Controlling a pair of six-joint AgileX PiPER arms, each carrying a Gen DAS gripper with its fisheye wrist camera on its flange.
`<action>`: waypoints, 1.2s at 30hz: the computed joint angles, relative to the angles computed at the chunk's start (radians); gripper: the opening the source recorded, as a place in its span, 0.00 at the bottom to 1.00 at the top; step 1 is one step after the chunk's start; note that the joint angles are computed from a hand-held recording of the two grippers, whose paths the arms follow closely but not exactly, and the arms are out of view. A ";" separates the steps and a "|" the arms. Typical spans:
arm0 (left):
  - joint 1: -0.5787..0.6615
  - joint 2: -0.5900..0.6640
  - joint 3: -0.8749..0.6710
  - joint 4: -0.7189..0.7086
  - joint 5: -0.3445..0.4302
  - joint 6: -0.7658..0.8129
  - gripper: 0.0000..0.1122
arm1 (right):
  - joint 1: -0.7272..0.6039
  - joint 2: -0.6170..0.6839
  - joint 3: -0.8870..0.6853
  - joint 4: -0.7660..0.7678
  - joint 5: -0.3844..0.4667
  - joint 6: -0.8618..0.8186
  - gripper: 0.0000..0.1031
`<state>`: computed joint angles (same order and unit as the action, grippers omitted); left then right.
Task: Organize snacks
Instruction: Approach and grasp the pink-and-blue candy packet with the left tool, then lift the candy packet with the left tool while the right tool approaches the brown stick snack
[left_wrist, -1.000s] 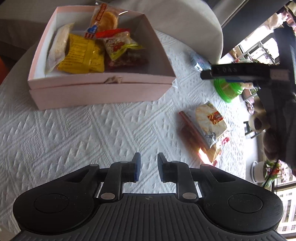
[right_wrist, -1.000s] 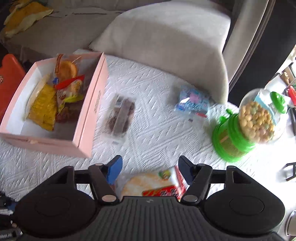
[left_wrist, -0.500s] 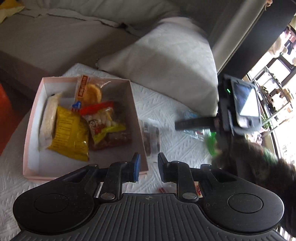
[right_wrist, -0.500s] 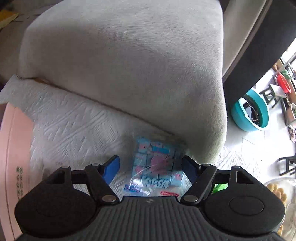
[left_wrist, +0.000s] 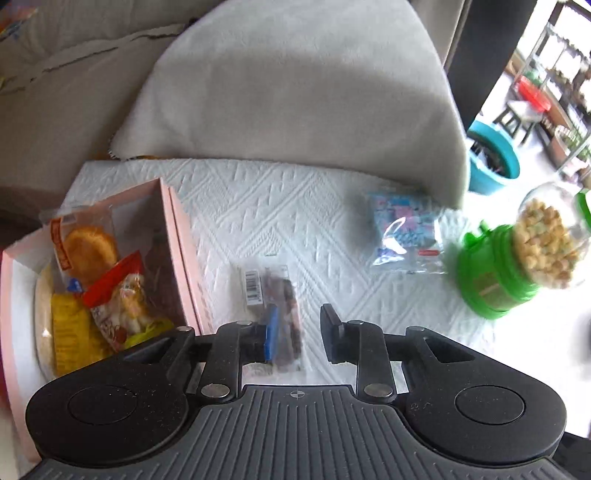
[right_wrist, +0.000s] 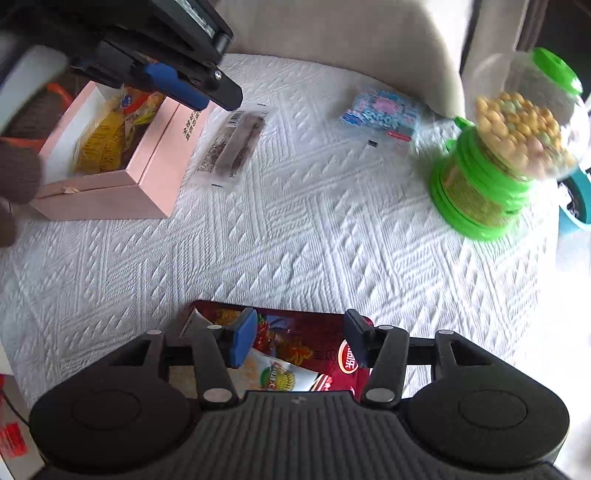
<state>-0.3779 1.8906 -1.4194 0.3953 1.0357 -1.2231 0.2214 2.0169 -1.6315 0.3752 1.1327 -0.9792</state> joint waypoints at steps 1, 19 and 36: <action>0.006 0.055 -0.051 -0.003 0.040 0.047 0.26 | -0.020 -0.011 0.012 0.005 0.004 -0.002 0.54; 0.125 0.144 -0.152 -0.176 -0.220 0.223 0.55 | -0.165 0.055 0.012 0.120 -0.035 0.011 0.85; 0.106 0.336 -0.441 -0.202 -0.046 0.348 0.58 | -0.165 -0.018 0.193 0.200 -0.166 -0.225 1.00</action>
<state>-0.2717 2.2263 -1.8603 0.1932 0.9898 -0.8748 0.0563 1.9993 -1.4389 0.5755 0.9668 -1.2047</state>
